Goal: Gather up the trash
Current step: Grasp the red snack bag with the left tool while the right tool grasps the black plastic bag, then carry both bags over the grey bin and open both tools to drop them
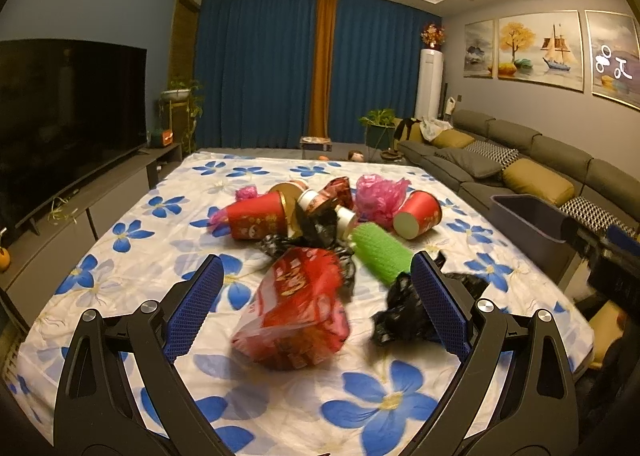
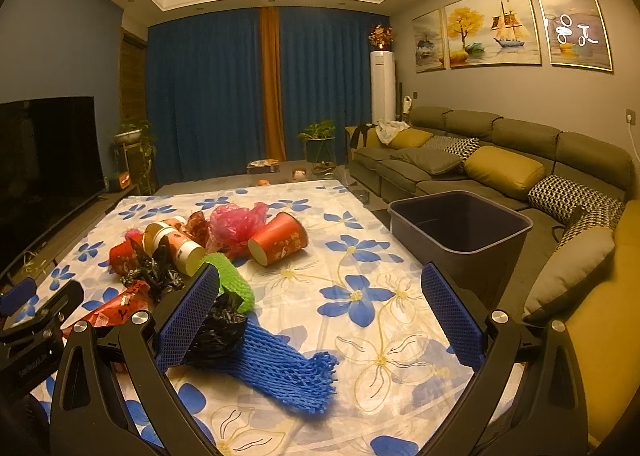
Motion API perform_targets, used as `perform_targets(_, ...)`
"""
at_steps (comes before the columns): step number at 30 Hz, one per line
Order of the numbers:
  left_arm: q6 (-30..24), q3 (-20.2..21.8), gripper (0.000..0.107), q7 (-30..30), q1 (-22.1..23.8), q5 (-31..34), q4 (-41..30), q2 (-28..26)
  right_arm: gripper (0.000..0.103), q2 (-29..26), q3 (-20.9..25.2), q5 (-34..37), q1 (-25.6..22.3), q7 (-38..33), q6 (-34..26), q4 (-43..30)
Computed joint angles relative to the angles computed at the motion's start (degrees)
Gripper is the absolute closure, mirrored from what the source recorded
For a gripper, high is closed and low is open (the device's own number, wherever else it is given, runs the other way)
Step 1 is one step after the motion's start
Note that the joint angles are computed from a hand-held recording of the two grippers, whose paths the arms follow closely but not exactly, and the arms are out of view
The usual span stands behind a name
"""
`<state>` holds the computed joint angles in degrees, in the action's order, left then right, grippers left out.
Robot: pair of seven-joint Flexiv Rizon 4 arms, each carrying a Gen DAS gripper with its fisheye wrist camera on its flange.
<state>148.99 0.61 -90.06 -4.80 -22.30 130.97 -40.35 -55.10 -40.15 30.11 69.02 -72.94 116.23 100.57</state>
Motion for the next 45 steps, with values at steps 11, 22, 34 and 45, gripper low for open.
perform_targets(11,-0.9,-0.5,0.022,-4.7,7.5,10.2,0.5,-2.7,0.017,0.3,7.7,-4.2,-4.7,-3.1,0.9,-3.1)
perform_targets(22,-10.0,-1.4,0.056,-3.2,9.7,13.8,-4.4,-4.2,0.029,-1.0,14.6,-10.8,-10.1,-3.4,-2.5,-7.1)
perform_targets(34,-7.8,-4.5,0.101,-9.1,17.0,25.1,-3.7,-3.4,0.039,-2.6,21.1,-22.2,-17.1,2.6,-7.6,-11.6)
perform_targets(45,-3.6,-3.7,0.102,-11.3,17.6,28.9,-1.8,-1.3,0.092,-2.1,27.0,-31.1,-21.9,4.1,-7.8,-11.9)
